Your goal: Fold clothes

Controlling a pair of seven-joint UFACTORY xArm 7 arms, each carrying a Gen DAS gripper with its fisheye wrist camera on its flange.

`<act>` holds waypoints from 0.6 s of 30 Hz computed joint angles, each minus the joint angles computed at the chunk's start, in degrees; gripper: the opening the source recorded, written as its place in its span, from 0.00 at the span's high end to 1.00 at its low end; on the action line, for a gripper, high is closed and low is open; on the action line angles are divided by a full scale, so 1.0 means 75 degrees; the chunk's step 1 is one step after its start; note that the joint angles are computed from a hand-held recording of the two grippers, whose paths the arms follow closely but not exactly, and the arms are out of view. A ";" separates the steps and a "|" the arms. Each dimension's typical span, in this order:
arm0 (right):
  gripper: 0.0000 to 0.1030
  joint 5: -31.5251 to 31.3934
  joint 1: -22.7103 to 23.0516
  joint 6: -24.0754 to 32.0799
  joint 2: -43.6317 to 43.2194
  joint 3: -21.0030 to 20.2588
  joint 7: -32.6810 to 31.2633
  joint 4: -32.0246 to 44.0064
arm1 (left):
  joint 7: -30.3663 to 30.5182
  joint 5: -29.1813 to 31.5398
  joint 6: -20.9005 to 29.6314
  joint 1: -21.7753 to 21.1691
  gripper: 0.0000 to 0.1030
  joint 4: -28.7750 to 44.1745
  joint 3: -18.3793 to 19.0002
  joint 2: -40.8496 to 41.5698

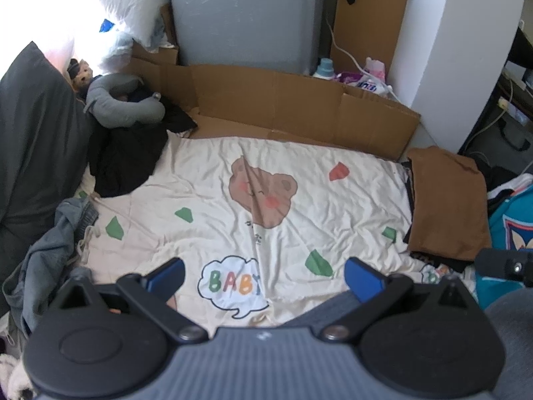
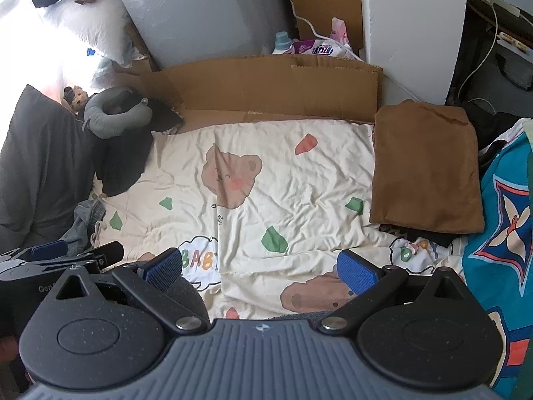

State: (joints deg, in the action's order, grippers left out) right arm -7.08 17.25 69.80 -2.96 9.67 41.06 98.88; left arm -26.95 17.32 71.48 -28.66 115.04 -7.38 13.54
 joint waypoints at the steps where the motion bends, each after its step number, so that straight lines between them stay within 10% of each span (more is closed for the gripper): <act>1: 0.01 0.0006 -0.0003 -0.0025 -0.0004 -0.0004 0.0021 -0.0011 | -0.0002 -0.0028 0.0009 0.0011 0.00 0.0012 0.0001 0.0012; 18: 0.01 -0.0234 0.0028 0.0048 0.0054 0.0020 0.0199 0.0052 | -0.0133 -0.0084 -0.0186 0.0095 0.00 -0.0177 -0.0017 -0.0077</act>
